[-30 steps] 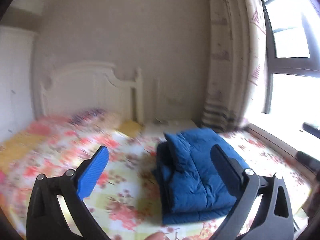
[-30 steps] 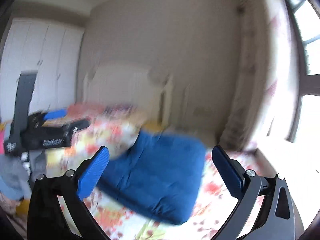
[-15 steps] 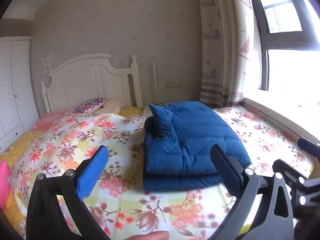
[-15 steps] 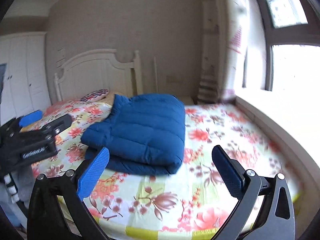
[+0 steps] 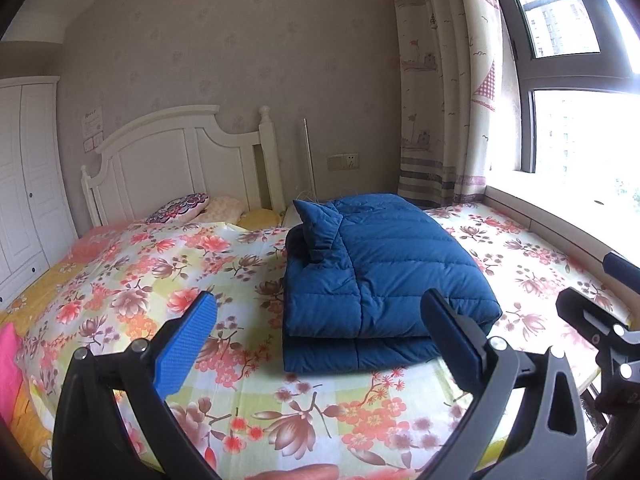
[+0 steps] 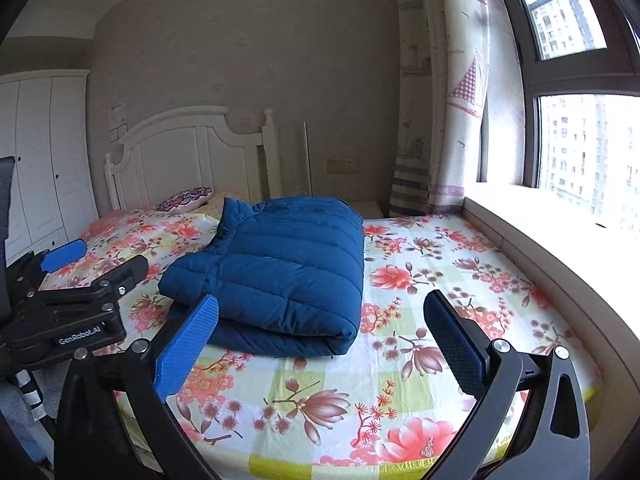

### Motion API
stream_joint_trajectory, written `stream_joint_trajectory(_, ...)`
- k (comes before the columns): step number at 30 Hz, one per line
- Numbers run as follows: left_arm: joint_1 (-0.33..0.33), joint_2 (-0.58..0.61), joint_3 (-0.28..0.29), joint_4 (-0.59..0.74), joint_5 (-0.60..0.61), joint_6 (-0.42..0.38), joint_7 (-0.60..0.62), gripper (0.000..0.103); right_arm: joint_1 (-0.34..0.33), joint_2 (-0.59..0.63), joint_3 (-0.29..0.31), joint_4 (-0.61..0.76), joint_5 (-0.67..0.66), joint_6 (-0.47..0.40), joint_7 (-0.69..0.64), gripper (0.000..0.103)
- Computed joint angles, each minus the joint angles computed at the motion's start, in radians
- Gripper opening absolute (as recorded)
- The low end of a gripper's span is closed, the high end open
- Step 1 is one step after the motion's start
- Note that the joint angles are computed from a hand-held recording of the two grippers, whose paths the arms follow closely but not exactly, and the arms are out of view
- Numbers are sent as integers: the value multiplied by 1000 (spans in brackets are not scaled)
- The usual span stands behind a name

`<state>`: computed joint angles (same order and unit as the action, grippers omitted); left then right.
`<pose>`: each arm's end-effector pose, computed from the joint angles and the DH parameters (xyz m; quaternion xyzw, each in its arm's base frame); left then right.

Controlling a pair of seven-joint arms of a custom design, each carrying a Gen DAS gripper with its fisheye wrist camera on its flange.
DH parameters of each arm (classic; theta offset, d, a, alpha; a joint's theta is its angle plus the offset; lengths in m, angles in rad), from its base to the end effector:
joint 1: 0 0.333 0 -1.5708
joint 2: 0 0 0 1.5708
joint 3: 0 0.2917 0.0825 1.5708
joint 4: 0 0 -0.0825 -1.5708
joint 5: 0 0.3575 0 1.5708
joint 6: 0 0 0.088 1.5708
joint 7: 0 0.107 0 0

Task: Fold large clothes

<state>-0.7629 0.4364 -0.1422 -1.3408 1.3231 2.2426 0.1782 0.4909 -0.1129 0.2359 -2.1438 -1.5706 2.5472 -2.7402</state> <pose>0.4679 -0.5158 0.5359 -0.5445 0.6185 -0.3654 0.4329 0.3854 0.3644 0.4840 -0.5715 0.5926 -0.3645 0.4352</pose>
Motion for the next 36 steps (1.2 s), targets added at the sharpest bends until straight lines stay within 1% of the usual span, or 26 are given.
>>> stream_joint_trajectory(6,9,-12,-2,-20,-6,0,-14,101,2,5,-1,8,-7,8,-26,99)
stream_joint_trajectory(29,31,-32,-17,-57,-11,12,-31,101,2,8,-3,12,-14,18,-38,99)
stream_joint_trajectory(36,33,-35,-19,-61,-15,4,-37,101,-1,6,-5,9,-16,28,-36,99)
